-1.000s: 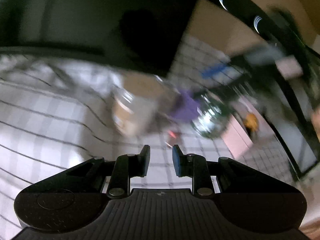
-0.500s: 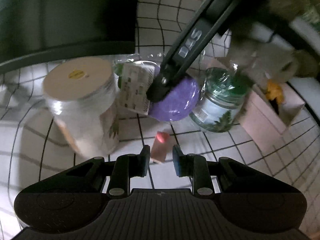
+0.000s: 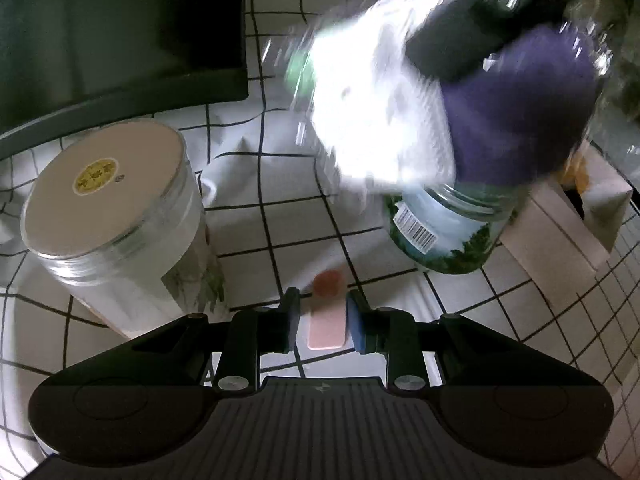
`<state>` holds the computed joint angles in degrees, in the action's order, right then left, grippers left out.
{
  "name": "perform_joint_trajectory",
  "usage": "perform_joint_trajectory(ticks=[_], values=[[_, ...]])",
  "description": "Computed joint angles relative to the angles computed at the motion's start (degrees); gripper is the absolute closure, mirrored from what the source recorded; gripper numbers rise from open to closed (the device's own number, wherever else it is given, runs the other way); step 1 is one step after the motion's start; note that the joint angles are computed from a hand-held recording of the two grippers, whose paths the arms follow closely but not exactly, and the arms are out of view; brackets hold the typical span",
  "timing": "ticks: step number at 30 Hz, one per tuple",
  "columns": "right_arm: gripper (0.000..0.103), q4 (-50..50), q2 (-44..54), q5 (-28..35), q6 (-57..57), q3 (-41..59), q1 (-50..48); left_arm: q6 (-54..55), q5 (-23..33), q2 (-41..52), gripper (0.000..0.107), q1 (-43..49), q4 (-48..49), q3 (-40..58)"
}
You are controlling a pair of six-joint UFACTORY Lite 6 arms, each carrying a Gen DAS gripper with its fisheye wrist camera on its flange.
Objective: Organize soft objects
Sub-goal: 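Grasp the pink eraser with the left tool while the right grasps the bagged purple sponge, then carry the pink eraser and bagged purple sponge toward the pink box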
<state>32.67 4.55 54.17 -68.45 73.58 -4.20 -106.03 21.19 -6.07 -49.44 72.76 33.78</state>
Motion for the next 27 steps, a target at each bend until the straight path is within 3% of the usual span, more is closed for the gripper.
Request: perform_joint_trajectory(ticks=[3, 5, 7, 9, 14, 16, 18, 22, 24, 27], values=[[0.073, 6.9, -6.8, -3.2, -3.6, -6.7, -3.6, 1.2, 0.9, -4.2, 0.084, -1.4, -2.2, -3.1], [0.073, 10.1, -8.8, -2.2, -4.0, -9.8, -5.9, 2.7, 1.4, -7.3, 0.084, -2.3, -4.9, -5.4], [0.073, 12.3, -10.3, -1.9, -4.6, -13.7, -7.3, 6.0, 3.6, -11.7, 0.085, -4.0, -10.3, -8.1], [0.073, 14.6, -14.1, -5.4, -6.2, -20.9, -6.9, 10.7, 6.7, -17.5, 0.085, -5.1, -17.0, -10.8], [0.070, 37.6, -31.2, -33.2, -32.8, -48.6, 6.5, 16.1, 13.8, -32.0, 0.084, -6.4, -27.8, -18.1], [0.060, 43.8, -32.7, -37.6, -40.1, -53.2, 11.2, 18.0, 15.0, -34.5, 0.084, -6.0, -30.1, -19.0], [0.056, 40.9, -34.1, -33.3, -37.8, -54.8, 9.5, 20.0, 15.8, -37.8, 0.084, -5.8, -32.1, -20.4], [0.037, 31.9, -40.1, -21.0, -28.9, -55.9, 0.0, 22.4, 14.8, -39.9, 0.084, -4.0, -33.7, -21.5], [0.037, 30.2, -42.9, -16.3, -27.8, -56.5, -4.9, 23.1, 15.3, -41.5, 0.085, -4.3, -34.9, -22.3], [0.030, 28.9, -47.6, -14.4, -26.7, -58.2, -8.1, 21.8, 16.4, -43.1, 0.084, -6.4, -35.0, -23.2]])
